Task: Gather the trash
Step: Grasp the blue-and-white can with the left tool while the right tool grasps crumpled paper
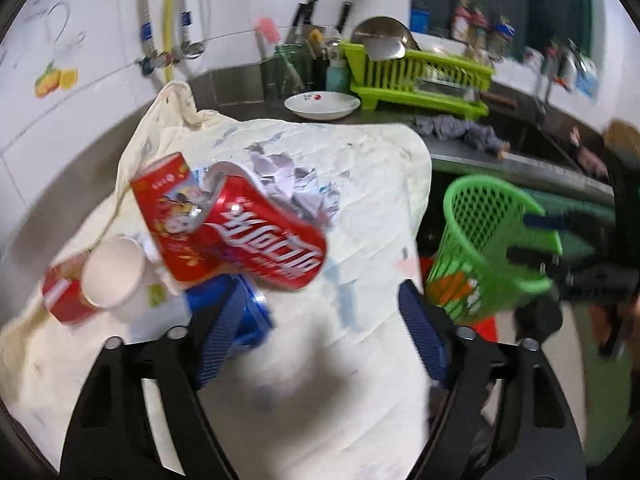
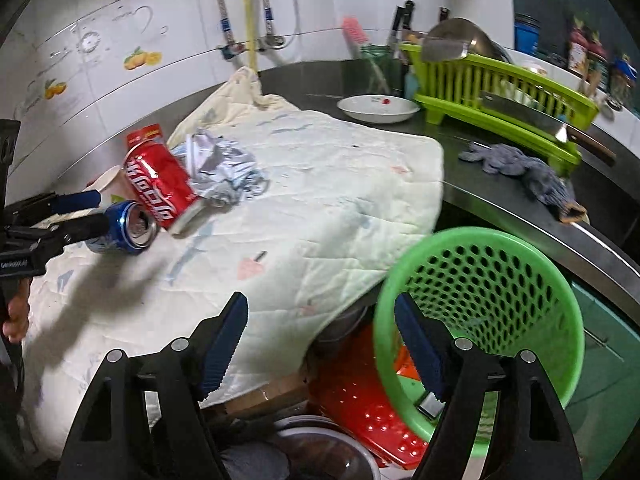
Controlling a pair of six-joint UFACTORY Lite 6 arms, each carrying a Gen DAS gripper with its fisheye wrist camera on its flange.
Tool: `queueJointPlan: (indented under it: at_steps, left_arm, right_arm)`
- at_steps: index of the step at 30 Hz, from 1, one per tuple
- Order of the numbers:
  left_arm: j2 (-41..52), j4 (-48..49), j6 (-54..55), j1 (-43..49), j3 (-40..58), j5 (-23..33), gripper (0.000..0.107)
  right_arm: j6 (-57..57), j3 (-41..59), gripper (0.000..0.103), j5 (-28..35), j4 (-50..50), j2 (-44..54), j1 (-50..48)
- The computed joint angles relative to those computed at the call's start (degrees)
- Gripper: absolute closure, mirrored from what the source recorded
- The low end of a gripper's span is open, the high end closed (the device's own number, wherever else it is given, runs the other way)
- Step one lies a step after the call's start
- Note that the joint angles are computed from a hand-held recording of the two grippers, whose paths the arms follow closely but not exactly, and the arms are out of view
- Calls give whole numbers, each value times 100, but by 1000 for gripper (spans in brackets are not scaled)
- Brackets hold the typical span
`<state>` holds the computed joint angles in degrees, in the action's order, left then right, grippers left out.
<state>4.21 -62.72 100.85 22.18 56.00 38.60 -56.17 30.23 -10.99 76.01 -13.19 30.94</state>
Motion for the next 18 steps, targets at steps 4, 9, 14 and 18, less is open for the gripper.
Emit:
queueJointPlan:
  at_steps: [4, 9, 14, 18]
  left_arm:
    - [638, 587, 223, 298, 709, 335, 23]
    - [1325, 1147, 467, 318, 1384, 157, 23]
    - [1685, 1511, 804, 186, 1733, -62, 19]
    - [1873, 1840, 934, 54, 1890, -277, 18]
  right_arm:
    - [-123, 347, 27, 83, 66, 365, 61]
    - [-1009, 758, 27, 55, 848, 703, 208]
    - [-1621, 1110, 26, 68, 1369, 1025, 278]
    - [-2008, 1386, 26, 107, 1674, 1310, 323]
